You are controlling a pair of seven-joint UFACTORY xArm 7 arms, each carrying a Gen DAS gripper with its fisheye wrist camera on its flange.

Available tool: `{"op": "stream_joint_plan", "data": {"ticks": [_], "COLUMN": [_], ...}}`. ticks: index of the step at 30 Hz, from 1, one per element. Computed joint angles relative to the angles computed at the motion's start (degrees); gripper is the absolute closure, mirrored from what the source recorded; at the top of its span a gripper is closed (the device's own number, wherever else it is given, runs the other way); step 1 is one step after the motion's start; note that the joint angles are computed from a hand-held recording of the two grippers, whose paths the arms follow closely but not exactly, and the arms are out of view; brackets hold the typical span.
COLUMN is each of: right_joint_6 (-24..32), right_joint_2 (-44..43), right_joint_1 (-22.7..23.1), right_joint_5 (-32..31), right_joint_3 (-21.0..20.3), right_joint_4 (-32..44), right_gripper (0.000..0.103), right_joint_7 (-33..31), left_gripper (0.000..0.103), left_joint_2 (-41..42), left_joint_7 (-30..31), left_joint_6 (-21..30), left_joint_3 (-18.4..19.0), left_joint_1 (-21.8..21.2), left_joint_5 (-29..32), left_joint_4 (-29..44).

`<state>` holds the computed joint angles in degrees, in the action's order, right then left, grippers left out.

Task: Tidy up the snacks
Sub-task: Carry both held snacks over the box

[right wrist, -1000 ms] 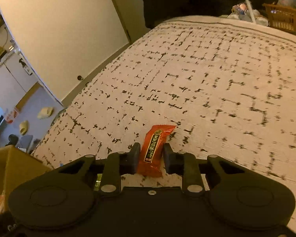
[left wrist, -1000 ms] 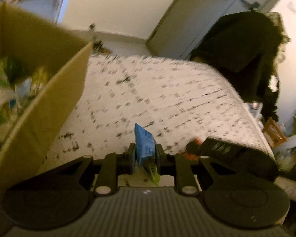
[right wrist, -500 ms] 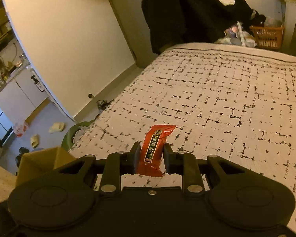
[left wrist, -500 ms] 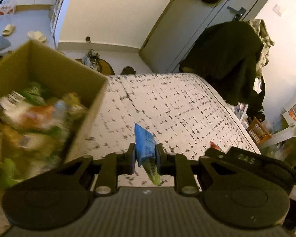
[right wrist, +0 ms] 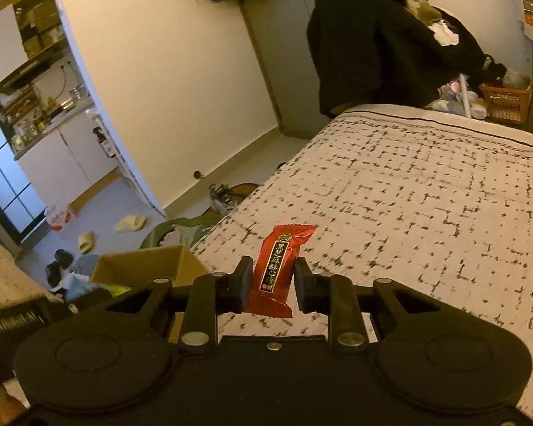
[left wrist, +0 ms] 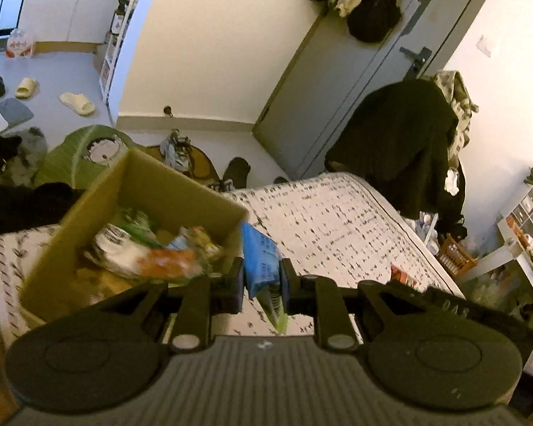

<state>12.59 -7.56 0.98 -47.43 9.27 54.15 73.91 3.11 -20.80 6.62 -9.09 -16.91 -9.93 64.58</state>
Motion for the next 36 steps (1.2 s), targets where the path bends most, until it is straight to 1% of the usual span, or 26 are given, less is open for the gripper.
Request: {"op": "stream_joint_plan", "data": {"ticks": [4, 6, 11, 15, 16, 20, 22, 24, 28, 29, 31, 32, 34, 36], "right_joint_6": [-0.1, -0.3, -2.6, -4.2, -4.5, -5.6, -6.2, -6.7, -8.2, -8.6, -9.1, -9.4, -10.1, -10.6], "right_joint_2": [0.6, 1.2, 4.2, 7.1, 7.8, 10.3, 11.4, 12.6, 14.1, 14.5, 15.0, 15.2, 15.5, 16.0], "right_joint_1": [0.8, 1.2, 3.4, 6.2, 6.9, 10.0, 11.4, 12.7, 15.6, 16.1, 16.9, 17.4, 18.1, 18.7], "right_joint_5": [-0.6, -1.8, -3.4, -2.8, -2.8, -2.3, -2.1, -1.5, -3.1, -3.3, -3.6, -4.1, -4.8, -5.1], "right_joint_3": [0.7, 1.0, 0.4, -1.1, -1.5, -3.4, -4.5, -5.6, -8.3, -8.9, -9.9, -10.5, -11.5, -12.4], "right_joint_4": [1.1, 2.2, 5.0, 7.2, 7.7, 9.8, 10.7, 11.7, 13.0, 13.4, 13.9, 14.0, 14.1, 14.3], "right_gripper": [0.078, 0.078, 0.078, 0.078, 0.078, 0.078, 0.078, 0.078, 0.078, 0.078, 0.078, 0.078, 0.078, 0.078], "right_joint_7": [-0.3, 0.6, 0.4, -1.1, -1.3, -2.4, -2.7, -3.1, -1.5, -1.3, -0.9, -0.4, 0.4, 0.9], "left_gripper": [0.085, 0.085, 0.085, 0.085, 0.085, 0.085, 0.085, 0.085, 0.085, 0.085, 0.085, 0.085, 0.085, 0.085], "left_joint_2": [-2.2, -2.9, -3.6, -3.5, -3.5, -2.4, -1.7, -0.2, 3.3, 4.2, 5.4, 6.1, 7.1, 8.7], "left_joint_7": [2.9, 3.8, 2.3, 3.7, 5.1, 5.1, 4.7, 3.5, 5.9, 7.4, 8.4, 10.3, 11.5, 13.6], "left_joint_6": [-1.8, -2.0, -1.9, -1.4, -1.3, -1.1, -1.1, -0.6, -0.2, -0.2, -0.5, -0.8, -0.5, 0.1], "left_joint_3": [0.4, 0.9, 1.9, 2.6, 2.8, 3.1, 3.2, 3.4, 2.8, 2.1, 1.6, 0.6, 0.3, -1.3], "left_joint_1": [0.9, 1.2, 2.1, 2.9, 3.1, 4.1, 4.5, 4.8, 5.8, 6.4, 7.1, 7.9, 8.4, 9.9], "left_joint_5": [-2.2, -3.0, -1.9, -3.0, -4.3, -3.9, -2.9, -0.6, 0.0, -1.2, -2.0, -3.5, -4.0, -7.0], "left_joint_4": [-1.7, -2.2, -2.7, -2.4, -2.5, -1.6, -1.0, 0.5, 4.0, 4.8, 5.4, 5.5, 5.8, 7.1]}}
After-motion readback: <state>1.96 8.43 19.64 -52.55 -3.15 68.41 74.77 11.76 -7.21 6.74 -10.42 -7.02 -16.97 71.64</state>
